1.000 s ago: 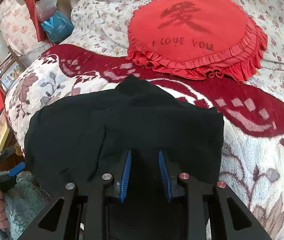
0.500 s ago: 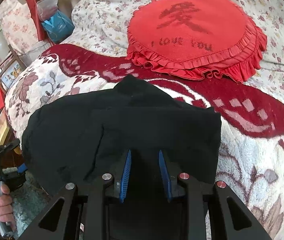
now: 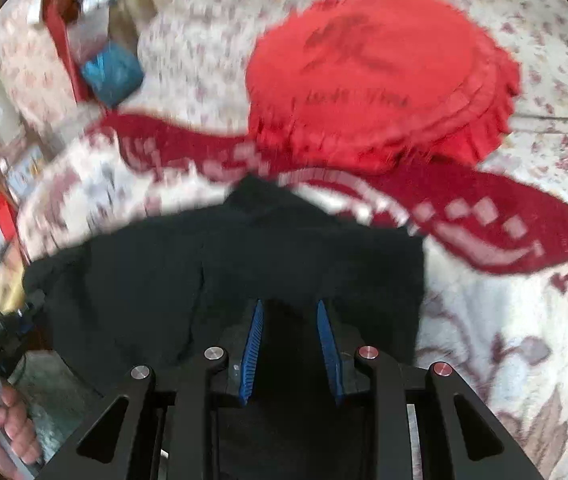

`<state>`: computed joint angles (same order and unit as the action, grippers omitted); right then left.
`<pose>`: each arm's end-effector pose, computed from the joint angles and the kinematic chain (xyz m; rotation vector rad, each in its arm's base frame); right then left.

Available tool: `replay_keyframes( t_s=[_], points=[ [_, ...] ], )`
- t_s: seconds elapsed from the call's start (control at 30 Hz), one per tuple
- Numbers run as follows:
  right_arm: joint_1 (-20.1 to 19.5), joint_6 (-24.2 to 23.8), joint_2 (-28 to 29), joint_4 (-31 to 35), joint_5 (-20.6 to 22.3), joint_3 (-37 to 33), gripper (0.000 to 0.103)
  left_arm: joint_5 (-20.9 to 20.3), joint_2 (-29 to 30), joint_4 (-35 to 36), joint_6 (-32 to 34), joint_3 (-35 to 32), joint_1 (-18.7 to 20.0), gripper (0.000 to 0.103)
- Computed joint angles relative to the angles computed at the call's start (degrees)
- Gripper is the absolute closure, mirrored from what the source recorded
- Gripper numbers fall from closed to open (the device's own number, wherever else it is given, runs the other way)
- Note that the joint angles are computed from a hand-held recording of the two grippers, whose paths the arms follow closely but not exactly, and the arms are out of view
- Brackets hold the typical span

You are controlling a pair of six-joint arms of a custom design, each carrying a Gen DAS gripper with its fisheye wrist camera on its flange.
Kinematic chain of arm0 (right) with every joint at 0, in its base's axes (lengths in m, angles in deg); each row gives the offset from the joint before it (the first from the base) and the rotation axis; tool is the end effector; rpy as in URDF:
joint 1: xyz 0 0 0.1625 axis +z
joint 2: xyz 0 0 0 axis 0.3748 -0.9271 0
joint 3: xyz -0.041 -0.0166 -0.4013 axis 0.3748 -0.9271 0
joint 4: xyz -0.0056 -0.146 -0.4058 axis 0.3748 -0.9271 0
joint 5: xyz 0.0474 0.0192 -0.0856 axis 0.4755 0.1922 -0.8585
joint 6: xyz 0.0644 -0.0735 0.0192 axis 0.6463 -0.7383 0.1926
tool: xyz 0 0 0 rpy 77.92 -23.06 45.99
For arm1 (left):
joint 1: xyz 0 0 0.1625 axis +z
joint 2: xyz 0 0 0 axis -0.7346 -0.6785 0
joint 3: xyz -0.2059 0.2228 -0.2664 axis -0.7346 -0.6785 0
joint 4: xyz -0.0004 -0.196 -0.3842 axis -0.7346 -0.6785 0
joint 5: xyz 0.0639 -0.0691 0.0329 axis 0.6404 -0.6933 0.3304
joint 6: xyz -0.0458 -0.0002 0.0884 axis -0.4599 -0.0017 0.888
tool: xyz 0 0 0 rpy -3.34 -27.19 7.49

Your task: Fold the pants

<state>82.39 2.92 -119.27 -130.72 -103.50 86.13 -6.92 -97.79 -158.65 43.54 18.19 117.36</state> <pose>0.2541 -0.6870 0.0990 0.0537 -2.4351 1.0273 -0.0967 -0.7236 0.2757 0.4791 2.7985 -1.0381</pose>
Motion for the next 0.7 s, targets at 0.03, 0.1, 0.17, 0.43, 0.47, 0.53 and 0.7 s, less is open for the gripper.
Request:
replay_keyframes(
  t_s=[0.03,0.1,0.17,0.43,0.47,0.53,0.7],
  points=[
    [-0.18,0.06,-1.25,-3.96,1.19,1.92,0.076,-0.41,0.28,-0.12,2.52,-0.16,-0.86,0.088],
    [-0.58,1.46,-3.65,-10.56,1.94,5.51,0.076,-1.00,1.26,-0.45,8.02,-0.73,-3.01,0.088],
    [-1.05,3.81,-5.80,-14.93,0.58,8.41,0.076,-1.61,2.27,-0.32,12.06,-1.06,-4.90,0.088],
    [-4.09,15.26,-13.35,-19.92,0.86,18.68,0.076,-0.73,5.76,0.26,35.13,5.57,-13.20,0.088],
    [-4.22,15.66,-13.82,-20.10,1.00,19.29,0.076,0.40,5.97,0.12,37.60,7.16,-13.65,0.088],
    [-4.48,15.85,-14.40,-19.87,1.36,19.88,0.076,1.93,6.62,0.87,38.36,7.86,-13.65,0.088],
    [-4.76,16.13,-15.04,-18.27,1.63,20.43,0.076,2.81,7.45,8.41,34.78,5.29,-12.94,0.086]
  ],
)
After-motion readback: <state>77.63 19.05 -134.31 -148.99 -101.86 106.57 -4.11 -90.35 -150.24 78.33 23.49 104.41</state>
